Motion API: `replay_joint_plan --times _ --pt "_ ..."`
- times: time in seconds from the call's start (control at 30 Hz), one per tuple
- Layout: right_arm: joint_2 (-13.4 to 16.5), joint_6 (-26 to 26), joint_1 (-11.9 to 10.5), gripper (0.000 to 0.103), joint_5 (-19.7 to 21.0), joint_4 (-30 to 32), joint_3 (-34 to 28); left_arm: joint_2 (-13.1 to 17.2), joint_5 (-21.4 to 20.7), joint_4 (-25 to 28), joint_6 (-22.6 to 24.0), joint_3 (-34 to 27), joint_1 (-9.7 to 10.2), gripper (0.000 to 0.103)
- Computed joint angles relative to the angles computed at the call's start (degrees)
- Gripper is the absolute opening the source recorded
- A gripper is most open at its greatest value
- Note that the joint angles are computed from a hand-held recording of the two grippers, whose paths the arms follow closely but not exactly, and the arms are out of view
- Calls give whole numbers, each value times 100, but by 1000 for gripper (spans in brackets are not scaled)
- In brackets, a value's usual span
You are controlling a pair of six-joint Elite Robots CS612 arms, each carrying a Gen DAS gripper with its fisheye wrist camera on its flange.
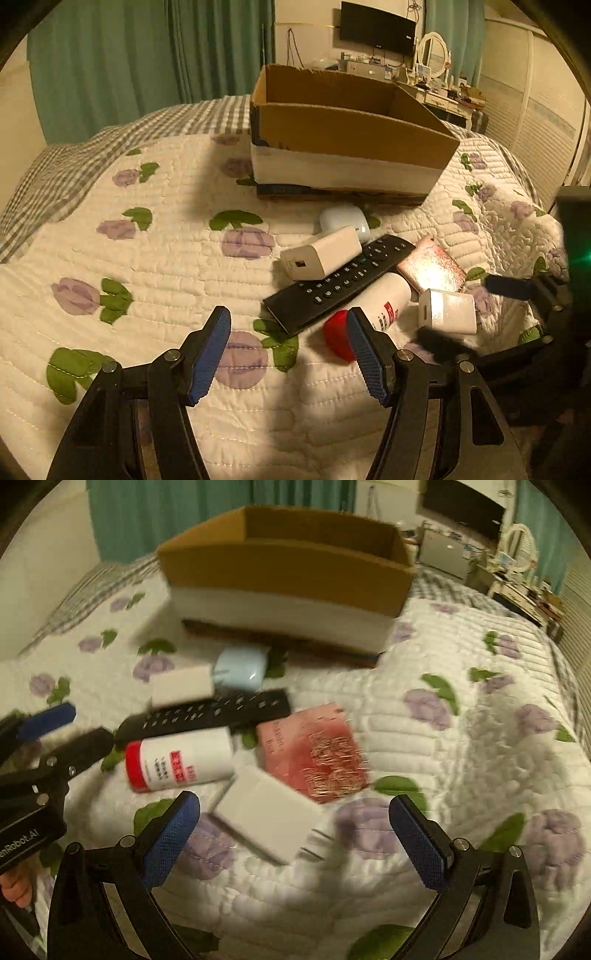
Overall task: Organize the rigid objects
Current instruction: 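Grasp the white power brick with the right tool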
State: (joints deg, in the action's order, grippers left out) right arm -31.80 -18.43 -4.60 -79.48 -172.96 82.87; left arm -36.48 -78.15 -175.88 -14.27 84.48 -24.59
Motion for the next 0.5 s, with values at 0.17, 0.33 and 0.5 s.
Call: replay_joint_plan --times 0.17,0.33,0.5 --pt "127 -123 120 74 -381 503 -225 15 1 42 138 -27 -24 68" --pt "12 186 -28 65 58 129 -22 28 71 132 243 -61 -64 68" --pt "-129 499 -177 65 178 -476 153 83 -336 397 641 -235 -107 68"
